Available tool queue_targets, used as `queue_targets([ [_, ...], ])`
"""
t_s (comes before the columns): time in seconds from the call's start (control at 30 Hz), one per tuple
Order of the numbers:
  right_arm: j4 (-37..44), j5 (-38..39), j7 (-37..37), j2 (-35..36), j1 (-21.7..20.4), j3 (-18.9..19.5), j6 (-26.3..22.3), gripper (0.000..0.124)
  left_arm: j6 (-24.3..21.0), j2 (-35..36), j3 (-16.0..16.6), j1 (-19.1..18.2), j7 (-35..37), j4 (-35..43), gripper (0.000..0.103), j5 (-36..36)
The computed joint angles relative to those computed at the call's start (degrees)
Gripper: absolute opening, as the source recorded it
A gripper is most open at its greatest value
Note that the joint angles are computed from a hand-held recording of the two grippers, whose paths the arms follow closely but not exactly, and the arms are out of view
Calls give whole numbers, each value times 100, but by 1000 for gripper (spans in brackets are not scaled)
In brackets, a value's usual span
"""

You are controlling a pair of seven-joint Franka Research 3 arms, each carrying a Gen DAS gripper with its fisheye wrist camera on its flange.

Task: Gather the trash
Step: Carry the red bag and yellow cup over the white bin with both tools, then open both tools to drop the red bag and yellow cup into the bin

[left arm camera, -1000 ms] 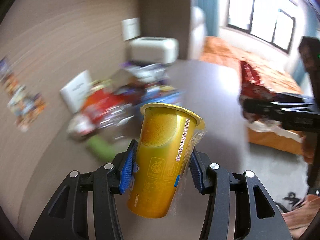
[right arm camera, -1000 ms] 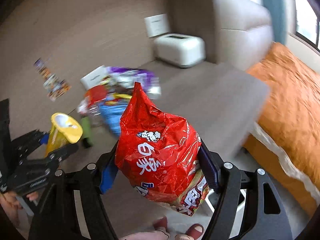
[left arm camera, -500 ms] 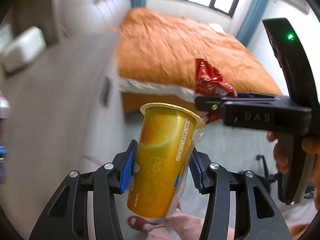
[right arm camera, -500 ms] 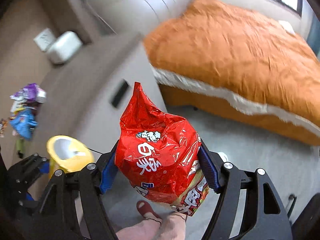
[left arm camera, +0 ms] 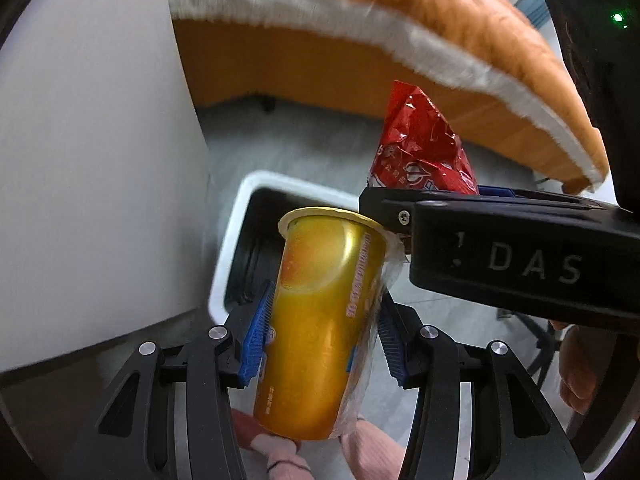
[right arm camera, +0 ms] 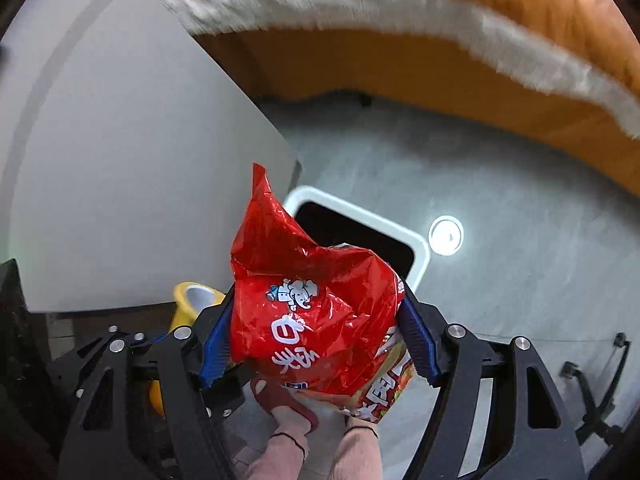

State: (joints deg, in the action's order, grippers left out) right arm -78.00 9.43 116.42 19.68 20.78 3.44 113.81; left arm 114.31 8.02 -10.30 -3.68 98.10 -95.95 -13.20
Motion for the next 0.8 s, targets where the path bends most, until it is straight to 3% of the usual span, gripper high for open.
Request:
queue_targets([
  [0.13,-489,207,-284,309,-78,29,450,72,483,239,-25,-46,27,-515,49,139],
  [0.17,-545,174,-368,384,-64,27,492,77,631,306,-32,-60,0,-605,55,204],
  [0.2,-588,93,-441,450,-35,14,509,86,683,337,-43,-60,-30,-647,86,224],
  [0.23,-653,-53,-467,483,20,-22,535,99,739,345,-44,-50,-65,-747,100,240],
  [0.47,-1256,-328,-293,203,68,-110,653,98,812,366,-44,-42,-195,-944,98,648],
  [0.8,-945,-482,-117,-283,79,-48,182,98,165,80,-41,-72,-450,-276,98,669],
])
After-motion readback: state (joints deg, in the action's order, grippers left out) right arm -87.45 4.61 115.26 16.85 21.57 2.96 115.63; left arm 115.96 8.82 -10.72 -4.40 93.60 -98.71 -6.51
